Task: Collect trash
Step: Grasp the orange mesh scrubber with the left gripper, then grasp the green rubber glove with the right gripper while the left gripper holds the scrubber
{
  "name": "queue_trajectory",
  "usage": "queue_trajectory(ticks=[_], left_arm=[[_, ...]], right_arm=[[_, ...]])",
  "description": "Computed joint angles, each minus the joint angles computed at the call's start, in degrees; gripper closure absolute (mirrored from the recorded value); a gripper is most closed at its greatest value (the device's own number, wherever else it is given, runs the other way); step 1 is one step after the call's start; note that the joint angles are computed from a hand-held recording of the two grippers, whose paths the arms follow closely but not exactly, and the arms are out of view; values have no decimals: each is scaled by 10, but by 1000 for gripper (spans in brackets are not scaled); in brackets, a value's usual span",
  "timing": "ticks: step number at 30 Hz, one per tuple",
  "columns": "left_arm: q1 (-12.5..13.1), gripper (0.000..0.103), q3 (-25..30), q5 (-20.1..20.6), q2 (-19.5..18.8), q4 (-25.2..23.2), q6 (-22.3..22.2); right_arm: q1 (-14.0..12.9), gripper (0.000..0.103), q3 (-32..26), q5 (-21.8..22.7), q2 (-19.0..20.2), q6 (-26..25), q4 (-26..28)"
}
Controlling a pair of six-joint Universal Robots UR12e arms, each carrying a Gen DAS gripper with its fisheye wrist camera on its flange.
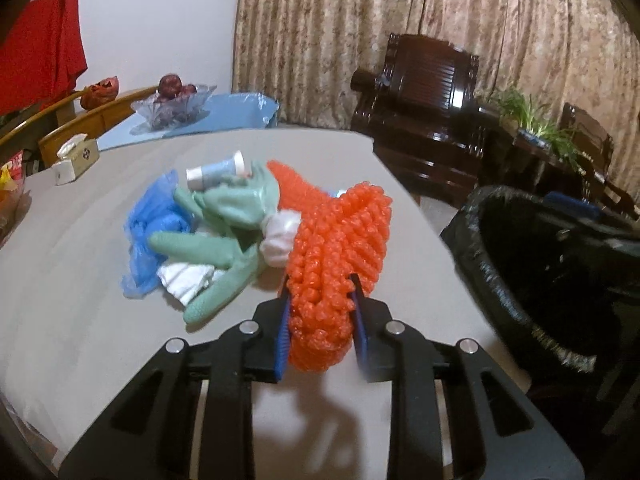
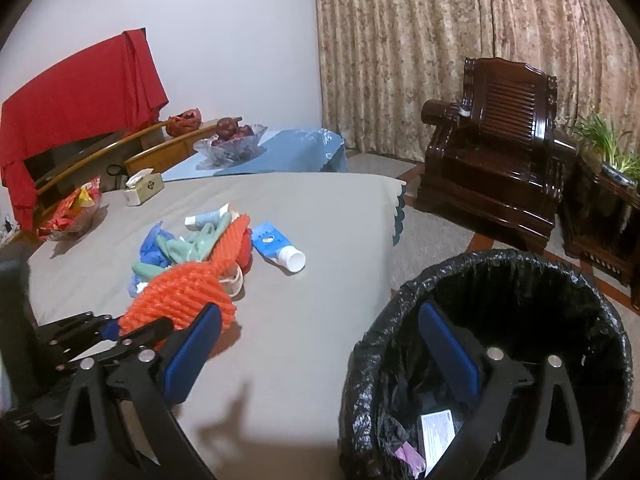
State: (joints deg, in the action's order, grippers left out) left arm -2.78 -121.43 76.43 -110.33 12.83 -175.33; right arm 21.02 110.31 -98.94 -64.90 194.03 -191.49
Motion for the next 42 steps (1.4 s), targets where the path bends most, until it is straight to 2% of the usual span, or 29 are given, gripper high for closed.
queue_trajectory(ticks=[6,12,17,22,26,34,37,39,42], left_arm=[[10,79,1,20,11,24,-34],[27,79,4,73,13,39,-54],[40,79,8,102,8,40,-57],[53,79,10,114,3,35,-61],[57,79,12,119,-2,33,-62],[64,79,14,112,-8,29,-66],[64,79,14,112,-8,27,-67],[62,79,14,113,-8,27,-68],[62,79,14,114,-8,27,-68]], right_arm=[[6,6,-27,12,15,-10,-7],[16,6,-68,39,41,-19,-2],[25,9,-110,57,70,-24,19],[34,19,-148,63,96,-37,53],[37,33,-172,76,112,-42,88],[41,43,-200,82,130,-58,139],[41,55,-205,86,132,-77,155],[40,67,-205,92,131,-80,159],[37,73,-200,104,127,-82,155]])
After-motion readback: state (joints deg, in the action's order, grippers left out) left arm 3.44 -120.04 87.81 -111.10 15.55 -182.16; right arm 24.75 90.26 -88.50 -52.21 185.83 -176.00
